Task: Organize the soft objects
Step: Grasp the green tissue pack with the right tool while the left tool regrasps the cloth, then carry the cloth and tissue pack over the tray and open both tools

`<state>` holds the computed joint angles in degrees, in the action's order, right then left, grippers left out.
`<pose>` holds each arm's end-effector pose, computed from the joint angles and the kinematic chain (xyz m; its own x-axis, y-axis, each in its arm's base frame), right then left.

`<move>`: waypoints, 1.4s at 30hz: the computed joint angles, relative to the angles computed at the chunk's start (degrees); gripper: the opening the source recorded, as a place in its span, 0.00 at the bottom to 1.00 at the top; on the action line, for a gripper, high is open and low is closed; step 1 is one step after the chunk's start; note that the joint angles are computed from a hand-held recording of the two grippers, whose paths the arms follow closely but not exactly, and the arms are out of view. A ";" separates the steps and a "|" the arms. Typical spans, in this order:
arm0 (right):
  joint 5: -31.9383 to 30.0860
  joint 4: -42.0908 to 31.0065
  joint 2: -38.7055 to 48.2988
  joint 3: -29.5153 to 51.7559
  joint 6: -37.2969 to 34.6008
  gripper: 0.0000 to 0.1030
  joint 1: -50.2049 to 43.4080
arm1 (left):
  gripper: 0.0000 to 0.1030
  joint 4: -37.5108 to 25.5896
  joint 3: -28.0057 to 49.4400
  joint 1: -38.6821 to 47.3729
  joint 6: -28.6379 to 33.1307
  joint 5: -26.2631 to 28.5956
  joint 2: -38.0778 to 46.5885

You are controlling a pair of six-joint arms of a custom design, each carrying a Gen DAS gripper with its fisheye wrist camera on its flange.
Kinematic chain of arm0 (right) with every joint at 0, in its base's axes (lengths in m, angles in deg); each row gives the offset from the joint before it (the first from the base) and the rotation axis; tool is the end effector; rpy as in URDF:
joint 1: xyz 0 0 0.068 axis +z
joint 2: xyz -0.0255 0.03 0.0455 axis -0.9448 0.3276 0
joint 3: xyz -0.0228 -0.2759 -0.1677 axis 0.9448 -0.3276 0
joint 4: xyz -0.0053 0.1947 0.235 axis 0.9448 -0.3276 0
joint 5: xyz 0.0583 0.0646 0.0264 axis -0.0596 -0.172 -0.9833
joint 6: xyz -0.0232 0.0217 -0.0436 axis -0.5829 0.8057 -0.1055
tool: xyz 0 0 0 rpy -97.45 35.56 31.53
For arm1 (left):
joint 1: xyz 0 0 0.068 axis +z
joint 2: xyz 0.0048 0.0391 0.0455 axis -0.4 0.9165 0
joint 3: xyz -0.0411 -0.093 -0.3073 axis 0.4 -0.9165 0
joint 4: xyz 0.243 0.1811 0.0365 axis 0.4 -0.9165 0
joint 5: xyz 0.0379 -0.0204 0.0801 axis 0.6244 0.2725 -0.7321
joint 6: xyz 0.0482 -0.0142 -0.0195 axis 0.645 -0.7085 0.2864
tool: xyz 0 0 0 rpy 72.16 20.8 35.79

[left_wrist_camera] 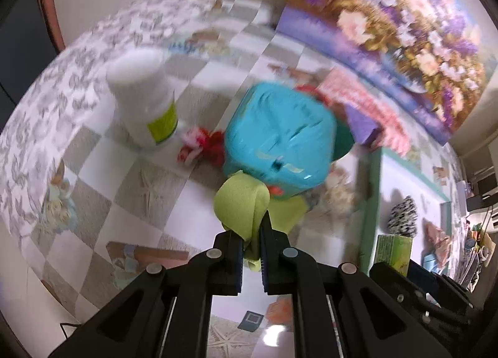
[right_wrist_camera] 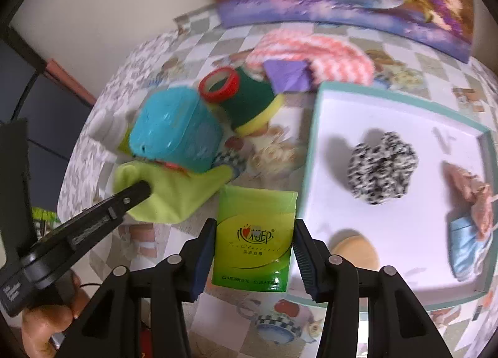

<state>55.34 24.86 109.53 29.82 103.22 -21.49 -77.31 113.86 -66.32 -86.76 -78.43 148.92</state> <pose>0.1703 0.1979 0.1854 -0.9402 -0.1001 -0.3257 -0.1912 0.9462 0.2611 0.1717 -0.1476 0.1740 -0.8709 -0.3273 -0.3665 -0.2751 0.9428 -0.1884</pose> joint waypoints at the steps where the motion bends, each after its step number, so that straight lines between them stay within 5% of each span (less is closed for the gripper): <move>1: 0.75 -0.23 -0.78 -0.16 -0.04 0.50 -0.38 | 0.09 0.00 0.04 -0.12 0.43 -0.55 -0.90; 14: 5.11 -3.87 -9.50 -2.27 -2.01 0.50 -12.35 | 0.09 -7.06 7.77 -8.49 3.15 -9.62 -8.01; 32: 5.73 -2.40 -6.16 -4.31 -14.87 0.50 -43.96 | 0.09 3.40 31.73 -14.53 17.12 -5.27 23.49; 42: 3.29 0.40 -1.93 -5.14 -19.26 0.50 -53.51 | 0.09 7.52 38.43 -15.27 21.03 -0.83 33.15</move>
<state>58.63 25.26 107.60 24.68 83.96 -75.00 -69.79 152.30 -81.59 -65.73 -79.26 182.08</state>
